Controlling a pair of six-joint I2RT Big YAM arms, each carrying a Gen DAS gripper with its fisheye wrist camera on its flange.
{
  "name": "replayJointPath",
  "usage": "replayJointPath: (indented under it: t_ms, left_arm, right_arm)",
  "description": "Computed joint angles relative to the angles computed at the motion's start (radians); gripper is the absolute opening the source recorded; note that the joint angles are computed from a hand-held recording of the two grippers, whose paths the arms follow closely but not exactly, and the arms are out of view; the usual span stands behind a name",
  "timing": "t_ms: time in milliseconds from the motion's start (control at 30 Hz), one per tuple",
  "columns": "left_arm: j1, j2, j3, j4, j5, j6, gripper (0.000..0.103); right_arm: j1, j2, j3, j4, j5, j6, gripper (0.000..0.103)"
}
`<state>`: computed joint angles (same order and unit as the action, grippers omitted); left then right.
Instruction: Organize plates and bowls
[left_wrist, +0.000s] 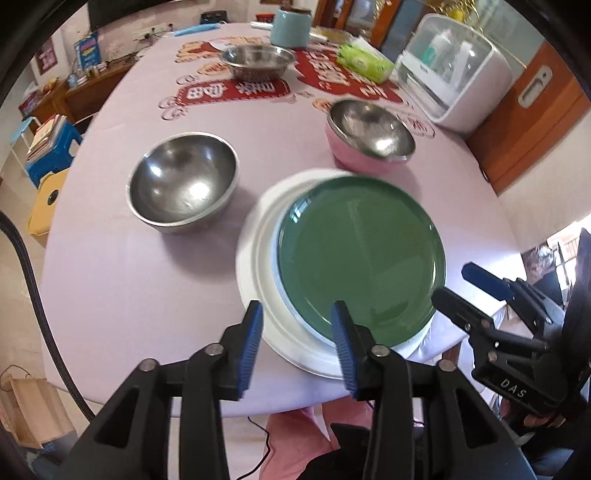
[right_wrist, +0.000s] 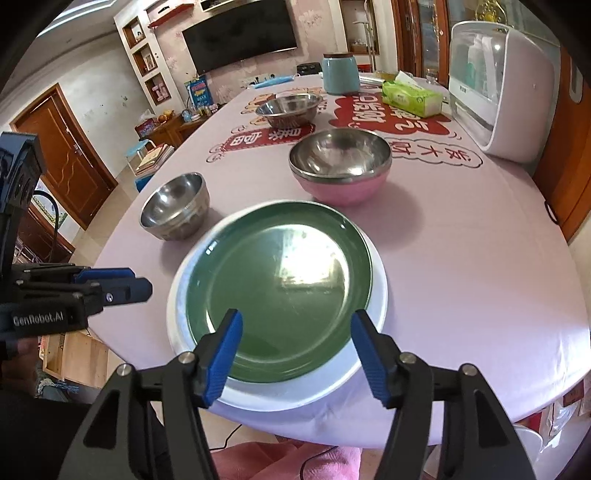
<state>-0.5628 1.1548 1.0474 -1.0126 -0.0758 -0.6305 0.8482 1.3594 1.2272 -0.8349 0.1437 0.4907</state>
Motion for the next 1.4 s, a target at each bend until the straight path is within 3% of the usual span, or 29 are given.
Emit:
replayJointPath:
  t_ms: [33,433,767,1033,1400]
  left_arm:
    - [0.001,-0.005,0.002,-0.005,-0.006,-0.005,0.05]
    - [0.039,-0.018,0.081,-0.09,-0.079,-0.044,0.073]
    - [0.055,0.038,0.199,-0.149,-0.103,-0.065,0.078]
    - [0.09,0.127,0.339,-0.181,-0.074,-0.078,0.079]
    - [0.179,0.293,0.574,-0.241,-0.052,-0.119,0.079]
  right_arm:
    - [-0.001,-0.002,0.004,0.0,0.0,0.0,0.065]
    - [-0.056,0.011,0.101,-0.031,-0.01,-0.019,0.067]
    - [-0.143,0.065,0.233,-0.075,-0.084,-0.096,0.072]
    - [-0.206,0.159,0.382,-0.12,-0.169,-0.16,0.072]
    - [-0.277,0.365,0.702,-0.191,-0.237,-0.272,0.075]
